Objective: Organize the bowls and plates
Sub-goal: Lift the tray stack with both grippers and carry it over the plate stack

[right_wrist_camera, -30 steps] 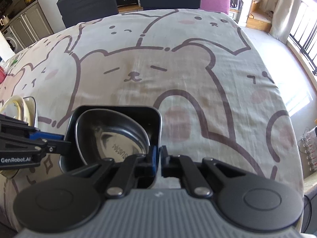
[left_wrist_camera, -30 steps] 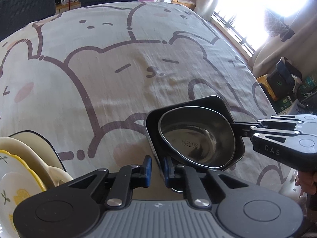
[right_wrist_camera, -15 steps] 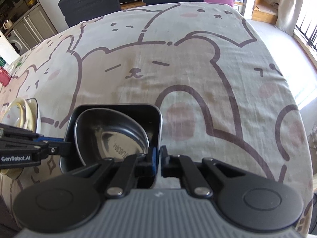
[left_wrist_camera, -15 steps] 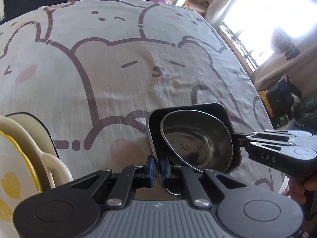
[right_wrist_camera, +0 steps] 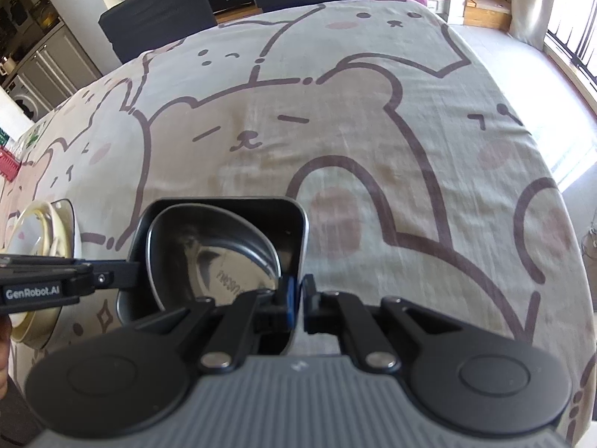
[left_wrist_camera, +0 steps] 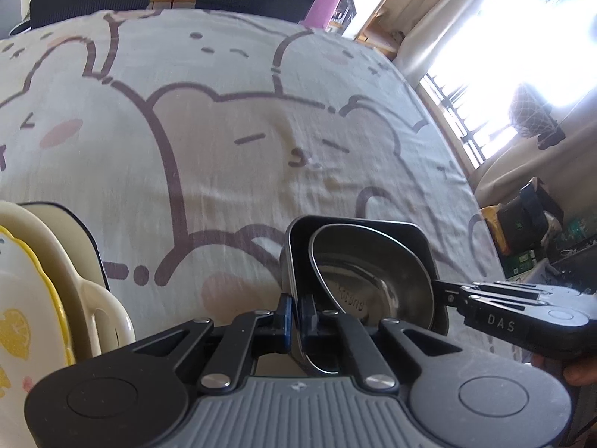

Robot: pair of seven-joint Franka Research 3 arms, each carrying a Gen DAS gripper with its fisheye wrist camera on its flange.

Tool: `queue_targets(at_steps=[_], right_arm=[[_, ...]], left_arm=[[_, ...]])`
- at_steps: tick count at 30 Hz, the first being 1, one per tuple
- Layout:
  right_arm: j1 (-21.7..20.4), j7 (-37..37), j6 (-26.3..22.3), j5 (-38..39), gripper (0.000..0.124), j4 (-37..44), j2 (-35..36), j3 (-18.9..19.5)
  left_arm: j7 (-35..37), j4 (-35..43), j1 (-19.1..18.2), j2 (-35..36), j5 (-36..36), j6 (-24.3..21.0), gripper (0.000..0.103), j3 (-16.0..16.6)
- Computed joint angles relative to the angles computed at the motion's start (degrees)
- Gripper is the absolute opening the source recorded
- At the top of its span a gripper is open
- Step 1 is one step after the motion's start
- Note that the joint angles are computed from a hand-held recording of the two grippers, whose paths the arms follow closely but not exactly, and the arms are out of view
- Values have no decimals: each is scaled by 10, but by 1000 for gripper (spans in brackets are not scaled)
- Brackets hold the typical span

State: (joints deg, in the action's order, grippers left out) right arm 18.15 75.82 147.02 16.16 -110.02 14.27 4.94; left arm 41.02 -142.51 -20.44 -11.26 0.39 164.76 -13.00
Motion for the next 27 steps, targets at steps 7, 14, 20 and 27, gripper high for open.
queue_targets(at_steps=[7, 14, 20, 27], right_arm=[[-17, -47, 46, 101, 5, -47, -51, 18], [-6, -102, 72, 188, 5, -72, -88, 26], [16, -130, 81, 235, 6, -75, -104, 34], [39, -166, 63, 293, 7, -64, -106, 43]], left_arm=[[-9, -31, -1, -60, 14, 30, 4, 8], [-10, -80, -11, -147, 7, 30, 3, 29], [-26, -129, 0, -235, 19, 5, 3, 36], [-35, -190, 13, -352, 32, -40, 3, 50]])
